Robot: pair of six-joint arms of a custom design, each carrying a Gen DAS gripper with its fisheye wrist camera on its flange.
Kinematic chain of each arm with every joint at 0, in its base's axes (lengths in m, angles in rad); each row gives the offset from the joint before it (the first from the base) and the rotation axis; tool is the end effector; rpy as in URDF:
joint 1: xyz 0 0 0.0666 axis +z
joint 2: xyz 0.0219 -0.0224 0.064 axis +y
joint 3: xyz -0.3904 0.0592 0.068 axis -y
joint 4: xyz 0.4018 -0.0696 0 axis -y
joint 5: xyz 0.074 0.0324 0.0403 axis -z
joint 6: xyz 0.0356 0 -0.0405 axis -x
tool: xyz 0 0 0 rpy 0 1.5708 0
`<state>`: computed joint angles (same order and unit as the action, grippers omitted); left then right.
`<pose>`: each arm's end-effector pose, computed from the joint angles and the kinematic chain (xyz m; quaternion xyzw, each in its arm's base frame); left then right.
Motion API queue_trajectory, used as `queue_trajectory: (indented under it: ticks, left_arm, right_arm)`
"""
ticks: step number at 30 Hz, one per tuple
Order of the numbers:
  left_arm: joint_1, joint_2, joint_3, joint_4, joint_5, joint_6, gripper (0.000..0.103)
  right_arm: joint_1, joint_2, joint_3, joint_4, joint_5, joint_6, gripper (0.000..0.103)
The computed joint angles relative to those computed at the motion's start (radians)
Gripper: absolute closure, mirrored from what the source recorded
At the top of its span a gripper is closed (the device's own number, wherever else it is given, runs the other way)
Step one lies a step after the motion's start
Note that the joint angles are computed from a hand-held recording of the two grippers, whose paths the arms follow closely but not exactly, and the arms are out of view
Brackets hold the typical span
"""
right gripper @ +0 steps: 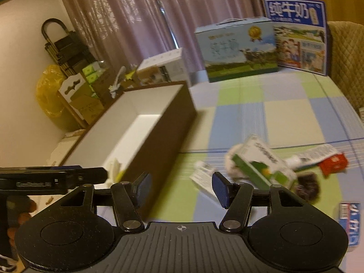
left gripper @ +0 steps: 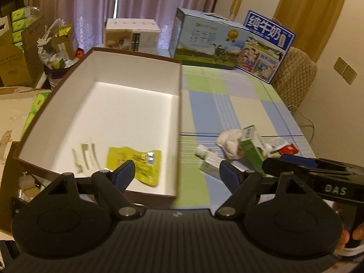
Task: Organize objects
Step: 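Move the right gripper to the blue toothbrush case and grasp it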
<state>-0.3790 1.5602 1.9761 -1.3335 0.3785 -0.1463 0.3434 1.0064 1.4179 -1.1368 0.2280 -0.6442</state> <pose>0.4764 -0.2043 0.5989 0.2998 0.8827 -0.2136 0.2923 0.3041 0.0998 0.5853 0.1819 0.8888 0.1018 0.4081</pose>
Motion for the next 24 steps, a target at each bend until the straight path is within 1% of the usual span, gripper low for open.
queue_trajectory:
  ticks: [10,15,19,24]
  left_arm:
    - [-0.141,-0.06,-0.077,0.028,-0.066,0.094,0.025]
    - [-0.201,-0.064,-0.105,0.036,-0.104,0.141,0.025]
    - [-0.245,-0.064,-0.126,0.036,-0.135,0.169,0.025]
    - [-0.282,-0.058,-0.138,0.031,-0.163,0.194,0.025]
  right_arm:
    - [-0.147,-0.124,-0.066,-0.097,-0.091,0.095,0.047]
    - [-0.231,-0.17,-0.089,-0.166,-0.109,0.156,0.047]
    - [-0.319,-0.204,-0.112,-0.199,-0.15,0.194,0.047]
    - [-0.401,-0.231,-0.128,-0.235,-0.196,0.233,0.047]
